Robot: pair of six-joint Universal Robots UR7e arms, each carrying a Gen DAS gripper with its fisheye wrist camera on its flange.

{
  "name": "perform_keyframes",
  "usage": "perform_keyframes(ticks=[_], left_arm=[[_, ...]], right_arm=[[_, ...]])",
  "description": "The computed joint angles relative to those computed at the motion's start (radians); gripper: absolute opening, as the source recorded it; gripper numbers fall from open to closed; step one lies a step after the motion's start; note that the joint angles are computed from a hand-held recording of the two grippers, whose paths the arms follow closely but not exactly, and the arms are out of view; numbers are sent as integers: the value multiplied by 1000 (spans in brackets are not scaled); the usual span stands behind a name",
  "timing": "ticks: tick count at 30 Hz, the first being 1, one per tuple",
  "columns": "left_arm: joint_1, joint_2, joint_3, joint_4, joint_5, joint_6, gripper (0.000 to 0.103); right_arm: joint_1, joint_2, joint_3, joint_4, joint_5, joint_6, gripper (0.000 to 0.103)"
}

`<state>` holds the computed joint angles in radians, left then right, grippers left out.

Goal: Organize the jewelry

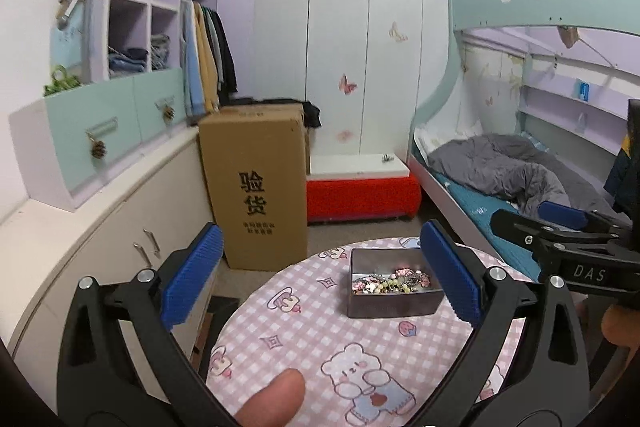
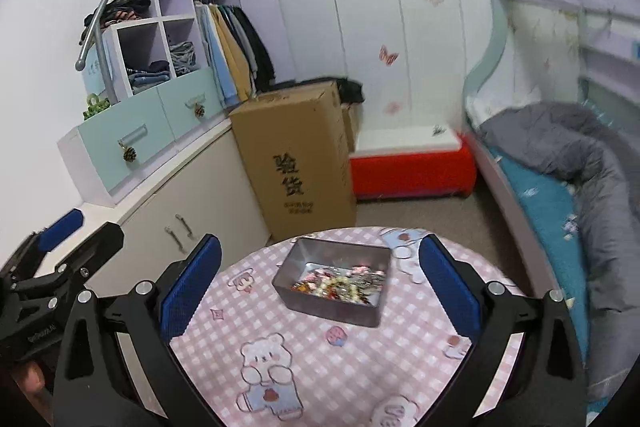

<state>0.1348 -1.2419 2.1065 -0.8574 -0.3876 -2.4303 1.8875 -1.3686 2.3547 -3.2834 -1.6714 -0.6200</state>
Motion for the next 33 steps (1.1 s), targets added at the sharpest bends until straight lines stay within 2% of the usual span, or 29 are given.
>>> perform_keyframes(ticks=[8, 14, 18, 22, 33], left_arm=[[-170, 73, -10, 94, -153, -170, 97], [-248, 122, -25, 137, -271, -240, 97], [-279, 148, -35, 148, -324, -260, 97], [-299, 145, -27, 127, -334, -252, 97], [-303, 180, -41, 117, -308, -237, 97]], right_arm=[[20, -130, 161, -149, -22, -64, 95], [29, -169, 244, -255, -45, -80, 95], [28, -202, 288, -303, -39, -77, 95], [34, -224, 322, -356, -54, -82, 95], [23, -259, 360, -385, -59, -89, 95]])
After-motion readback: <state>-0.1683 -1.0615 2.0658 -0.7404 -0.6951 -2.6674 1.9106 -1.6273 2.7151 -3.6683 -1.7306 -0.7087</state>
